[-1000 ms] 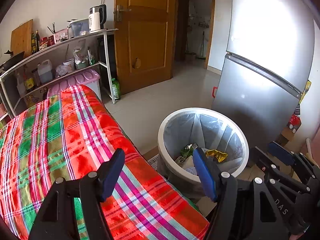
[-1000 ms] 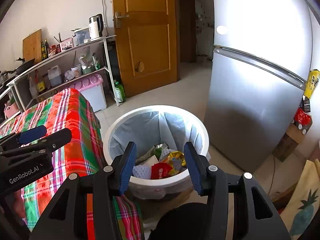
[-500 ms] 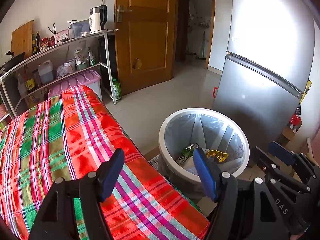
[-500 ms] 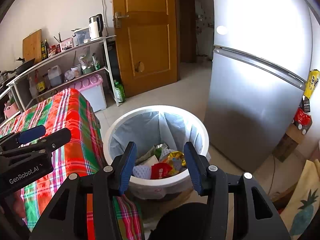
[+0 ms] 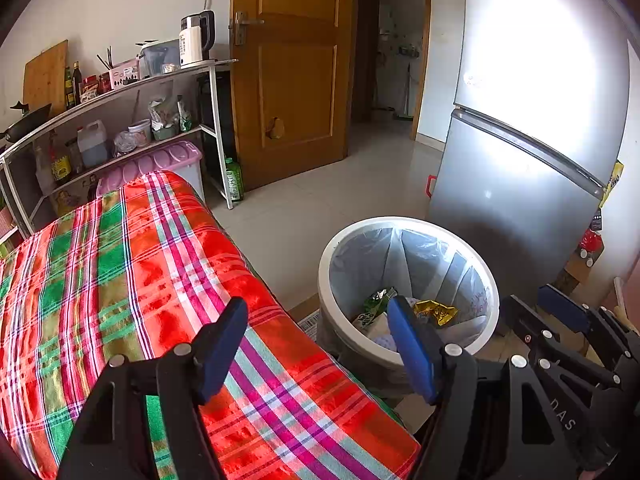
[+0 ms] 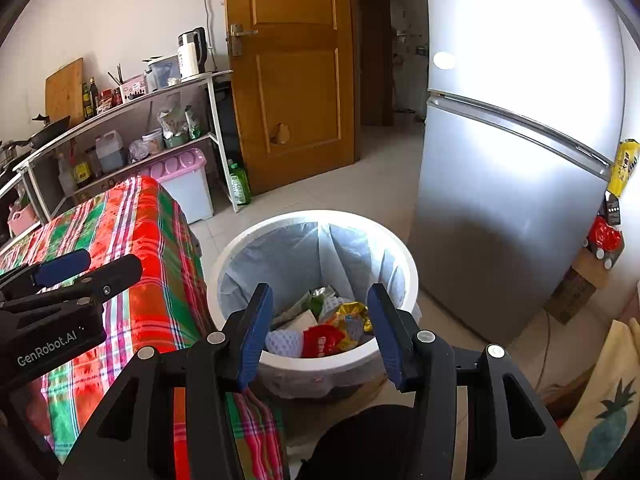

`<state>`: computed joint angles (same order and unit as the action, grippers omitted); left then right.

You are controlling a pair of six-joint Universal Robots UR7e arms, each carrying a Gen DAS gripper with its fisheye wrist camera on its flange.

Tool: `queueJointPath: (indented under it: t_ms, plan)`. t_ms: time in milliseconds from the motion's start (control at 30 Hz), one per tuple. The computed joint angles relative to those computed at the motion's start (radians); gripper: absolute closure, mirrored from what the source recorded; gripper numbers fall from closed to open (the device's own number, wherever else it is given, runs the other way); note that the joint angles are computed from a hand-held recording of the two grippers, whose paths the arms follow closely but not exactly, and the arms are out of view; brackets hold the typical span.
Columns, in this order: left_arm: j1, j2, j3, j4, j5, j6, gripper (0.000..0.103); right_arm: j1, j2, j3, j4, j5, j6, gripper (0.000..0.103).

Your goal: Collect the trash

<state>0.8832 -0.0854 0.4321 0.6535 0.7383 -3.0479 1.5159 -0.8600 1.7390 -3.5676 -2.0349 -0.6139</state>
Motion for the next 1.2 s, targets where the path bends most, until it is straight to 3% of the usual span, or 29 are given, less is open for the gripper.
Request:
queueJointPath:
  t_ms: [1200]
  plan:
    - [0.004,0.007,-0.006,-0.002,-0.002,-0.011,0.026,0.000,0.002,-0.001,-0.003,-0.002,-0.001,0.053]
